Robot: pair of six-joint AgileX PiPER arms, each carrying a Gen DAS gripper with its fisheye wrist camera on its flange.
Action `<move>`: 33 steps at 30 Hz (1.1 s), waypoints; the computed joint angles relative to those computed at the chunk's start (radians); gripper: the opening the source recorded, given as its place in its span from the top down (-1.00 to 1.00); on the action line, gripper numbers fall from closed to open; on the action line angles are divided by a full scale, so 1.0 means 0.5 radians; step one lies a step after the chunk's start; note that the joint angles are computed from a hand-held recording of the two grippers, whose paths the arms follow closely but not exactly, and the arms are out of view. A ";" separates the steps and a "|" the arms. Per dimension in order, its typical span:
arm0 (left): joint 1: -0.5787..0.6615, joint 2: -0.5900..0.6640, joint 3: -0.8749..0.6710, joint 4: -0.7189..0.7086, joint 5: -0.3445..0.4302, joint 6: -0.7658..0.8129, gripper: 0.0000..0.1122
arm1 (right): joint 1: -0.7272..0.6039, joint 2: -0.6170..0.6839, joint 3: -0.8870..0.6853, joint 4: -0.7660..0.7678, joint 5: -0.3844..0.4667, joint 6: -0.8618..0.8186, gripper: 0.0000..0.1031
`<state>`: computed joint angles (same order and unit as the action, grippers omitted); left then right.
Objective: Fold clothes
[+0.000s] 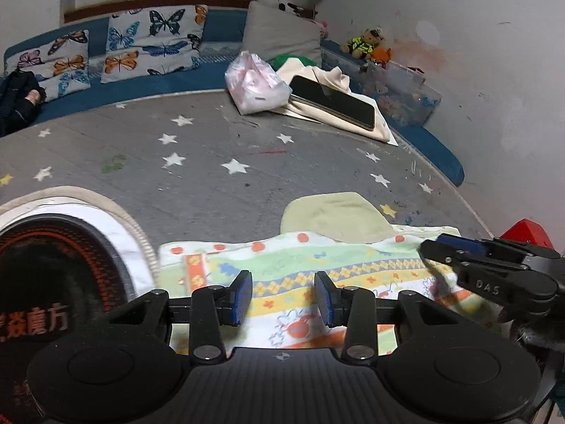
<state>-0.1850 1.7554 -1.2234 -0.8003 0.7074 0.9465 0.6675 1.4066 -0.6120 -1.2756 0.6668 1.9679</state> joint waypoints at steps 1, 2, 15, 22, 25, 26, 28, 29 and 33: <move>-0.014 0.027 -0.022 0.007 -0.006 -0.030 0.26 | -0.012 0.027 -0.013 -0.013 -0.016 0.005 0.48; -0.027 0.053 -0.045 0.014 -0.011 -0.061 0.26 | -0.024 0.047 -0.020 -0.026 -0.029 0.013 0.48; -0.053 0.068 -0.051 0.084 -0.095 -0.109 0.24 | 0.057 0.042 -0.044 0.001 0.023 -0.071 0.29; 0.063 -0.148 0.174 0.034 -0.021 0.243 0.23 | 0.374 -0.029 -0.059 0.129 0.110 -0.220 0.11; 0.103 -0.225 0.282 0.038 -0.022 0.336 0.22 | 0.507 -0.008 -0.081 0.163 0.142 -0.220 0.02; 0.117 -0.248 0.318 0.037 -0.024 0.364 0.22 | 0.556 0.006 -0.093 0.176 0.163 -0.223 0.01; 0.137 -0.285 0.394 0.046 -0.059 0.412 0.22 | 0.641 0.041 -0.117 0.192 0.201 -0.220 -0.09; 0.146 -0.303 0.429 0.043 -0.077 0.439 0.21 | 0.681 0.060 -0.125 0.195 0.226 -0.207 -0.10; 0.190 -0.405 0.584 -0.036 -0.151 0.626 0.17 | 0.788 0.121 -0.130 0.202 0.289 -0.108 -0.13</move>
